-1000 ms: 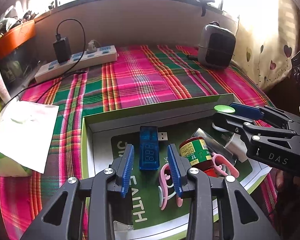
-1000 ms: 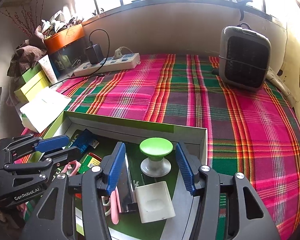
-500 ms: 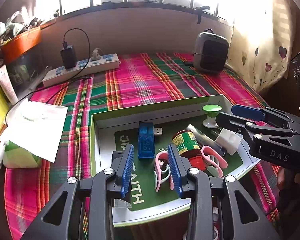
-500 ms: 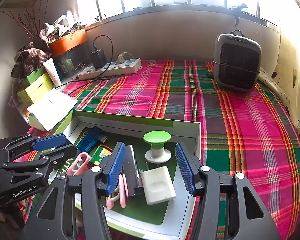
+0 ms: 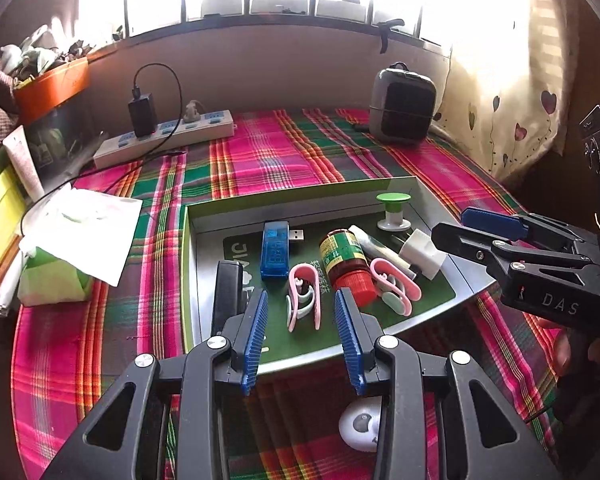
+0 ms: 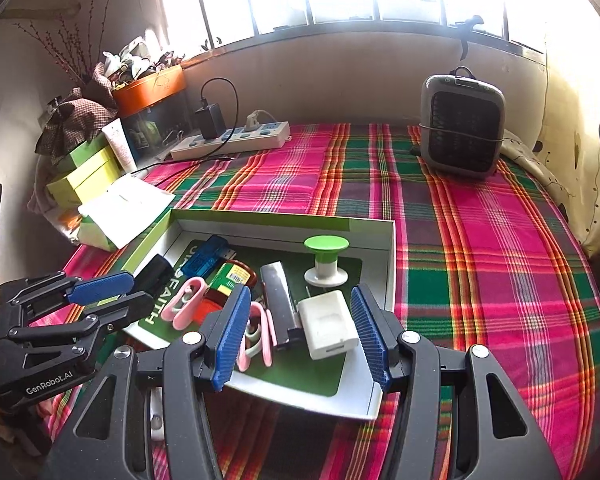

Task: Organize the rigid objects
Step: 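Withdraw both open tools from the box toward the white items, then lower the left tool around the white panda-face object while the right tool approaches the white round cap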

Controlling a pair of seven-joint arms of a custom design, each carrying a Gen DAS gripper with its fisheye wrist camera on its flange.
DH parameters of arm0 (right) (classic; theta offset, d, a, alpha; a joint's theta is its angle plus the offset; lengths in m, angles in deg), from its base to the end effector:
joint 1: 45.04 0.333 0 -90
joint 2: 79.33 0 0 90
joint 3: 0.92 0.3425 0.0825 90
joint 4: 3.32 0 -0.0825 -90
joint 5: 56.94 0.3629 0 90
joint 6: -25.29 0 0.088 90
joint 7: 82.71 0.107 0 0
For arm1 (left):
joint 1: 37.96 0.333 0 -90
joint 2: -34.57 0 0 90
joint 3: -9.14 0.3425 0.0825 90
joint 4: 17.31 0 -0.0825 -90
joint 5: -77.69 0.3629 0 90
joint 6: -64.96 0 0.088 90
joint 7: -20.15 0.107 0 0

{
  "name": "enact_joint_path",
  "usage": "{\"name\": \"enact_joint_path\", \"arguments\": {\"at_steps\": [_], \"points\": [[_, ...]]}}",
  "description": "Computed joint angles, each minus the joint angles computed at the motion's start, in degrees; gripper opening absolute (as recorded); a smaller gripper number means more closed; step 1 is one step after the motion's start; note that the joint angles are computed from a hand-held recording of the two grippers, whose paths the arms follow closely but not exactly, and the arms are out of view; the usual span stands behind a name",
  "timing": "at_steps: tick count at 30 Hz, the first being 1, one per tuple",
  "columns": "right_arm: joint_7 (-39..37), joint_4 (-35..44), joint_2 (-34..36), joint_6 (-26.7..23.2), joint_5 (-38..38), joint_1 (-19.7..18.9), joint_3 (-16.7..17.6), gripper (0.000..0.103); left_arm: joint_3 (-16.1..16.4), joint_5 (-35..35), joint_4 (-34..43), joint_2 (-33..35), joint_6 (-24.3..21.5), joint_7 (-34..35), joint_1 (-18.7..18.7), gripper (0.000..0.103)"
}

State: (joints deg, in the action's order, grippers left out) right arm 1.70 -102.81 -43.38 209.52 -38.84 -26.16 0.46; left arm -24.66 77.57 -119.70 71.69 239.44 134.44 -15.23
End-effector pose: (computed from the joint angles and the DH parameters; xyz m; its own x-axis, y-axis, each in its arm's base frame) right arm 0.6834 0.2168 0.3532 0.1832 -0.9698 -0.1609 -0.6808 -0.0071 -0.7325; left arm 0.7025 -0.0575 0.3561 -0.4013 -0.9140 0.0589 -0.6789 0.2537 -0.6890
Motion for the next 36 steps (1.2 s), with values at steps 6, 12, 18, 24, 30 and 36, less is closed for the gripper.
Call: {"name": "enact_joint_path", "arguments": {"at_steps": [6, 12, 18, 24, 30, 36], "points": [[-0.8, -5.2, -2.8, 2.9, 0.8, -1.7, 2.8, 0.053, -6.3, -1.5, -4.6, -0.9, 0.8, 1.8, 6.3, 0.034], [-1.1, -10.1, -4.9, 5.6, 1.2, -4.5, 6.7, 0.053, -12.9, -2.7, -9.1, -0.9, 0.2, 4.0, 13.2, 0.035], [-1.1, -13.2, -6.2, 7.4, 0.5, -5.7, 8.6, 0.053, -15.1, -2.7, -11.9, -1.0, -0.1, 4.5, 15.6, 0.049], [-0.3, -15.3, -6.9, 8.4, -0.7, -7.5, 10.9, 0.053, -14.7, -3.7, -12.2, -0.9, -1.6, 4.4, 14.7, 0.049], [0.7, -16.4, -7.1, 8.8, -1.4, -7.7, 11.0, 0.053, -13.4, -4.9, -12.5, -1.5, -1.6, 4.6, 13.0, 0.049], [1.3, -16.7, -7.1, 8.7, -2.1, -7.7, 11.0, 0.053, -10.4, -5.4, -12.2, -2.3, -1.7, 3.6, 10.2, 0.049]]}}
